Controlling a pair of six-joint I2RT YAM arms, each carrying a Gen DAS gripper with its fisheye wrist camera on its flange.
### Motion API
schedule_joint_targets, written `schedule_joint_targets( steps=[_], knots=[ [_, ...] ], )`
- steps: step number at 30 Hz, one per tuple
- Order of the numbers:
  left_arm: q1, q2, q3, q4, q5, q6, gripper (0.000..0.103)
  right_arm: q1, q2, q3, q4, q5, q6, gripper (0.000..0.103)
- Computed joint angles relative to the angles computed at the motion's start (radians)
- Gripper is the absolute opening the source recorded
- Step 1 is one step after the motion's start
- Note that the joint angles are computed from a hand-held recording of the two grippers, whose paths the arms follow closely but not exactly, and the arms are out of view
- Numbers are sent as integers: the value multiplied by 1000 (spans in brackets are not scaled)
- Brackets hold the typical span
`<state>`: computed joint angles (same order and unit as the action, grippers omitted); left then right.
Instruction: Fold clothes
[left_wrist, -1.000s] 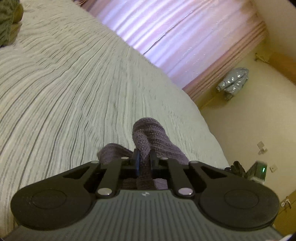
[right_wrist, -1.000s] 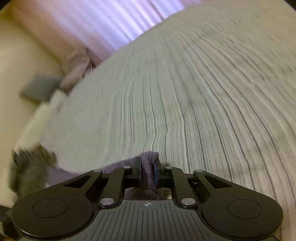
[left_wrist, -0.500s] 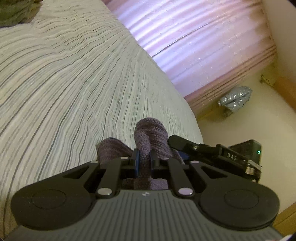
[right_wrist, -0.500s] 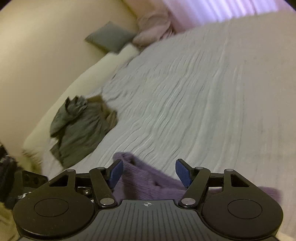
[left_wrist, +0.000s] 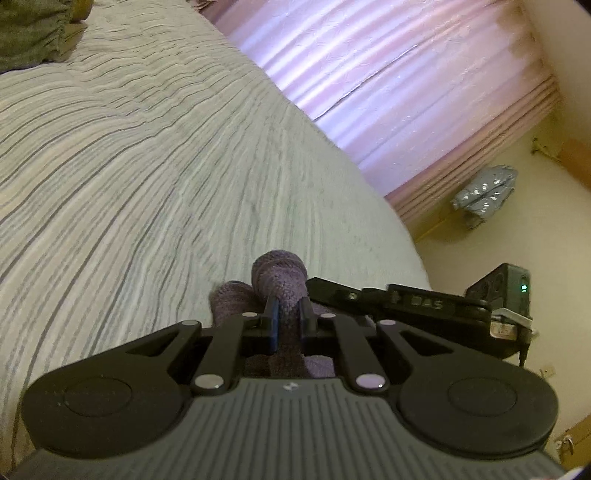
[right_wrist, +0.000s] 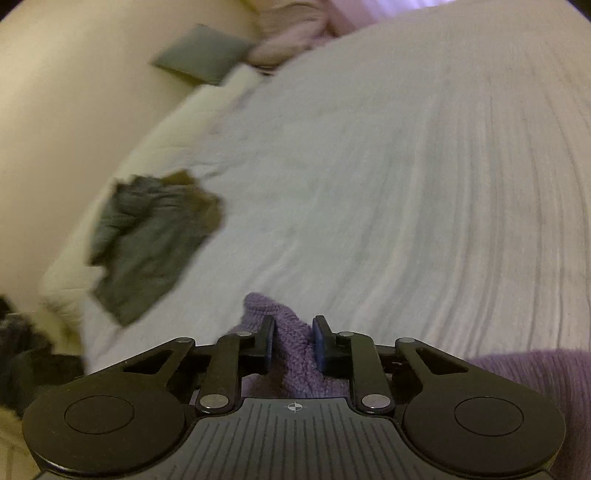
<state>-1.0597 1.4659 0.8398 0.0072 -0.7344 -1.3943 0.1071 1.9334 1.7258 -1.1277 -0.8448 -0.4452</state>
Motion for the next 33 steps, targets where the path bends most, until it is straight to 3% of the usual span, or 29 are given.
schedule_joint_targets(
  steps=[2,3,4,8,11,13,16,18,20,22,23,26,28,33],
  knots=[
    [-1,1,11,-39,5,-22,7,44,-90,-120,155,109,63,25],
    [0,-1,18,-54,12,-21,8,60,-130,-162,210,160,82,40],
    [3,-6,31,-79,20,-17,8,67,-183,-217,280,206,99,44],
    [-2,-28,90,-227,4,-52,8,51,-400,-414,521,372,160,46],
    [-35,-23,205,-431,-114,-76,6,-109,-474,-424,479,272,189,46],
    [-41,-23,255,-433,-124,19,6,-195,-498,-430,441,209,164,46],
    [8,78,391,-422,24,216,7,-294,-509,-432,383,131,109,46],
    [39,176,489,-465,97,284,9,-301,-498,-442,367,113,76,45],
    [58,274,555,-536,109,280,10,-256,-522,-525,457,180,48,45],
    [59,286,497,-484,89,267,12,-175,-534,-584,494,370,8,46],
    [58,266,444,-430,89,258,12,-177,-520,-606,513,378,36,46],
    [46,163,318,-335,92,245,12,-263,-482,-561,435,273,129,50],
    [1,91,304,-424,29,202,2,-327,-511,-544,378,222,117,50],
    [-211,59,425,-696,-158,60,3,-562,-698,-582,210,25,-61,50]
  ],
)
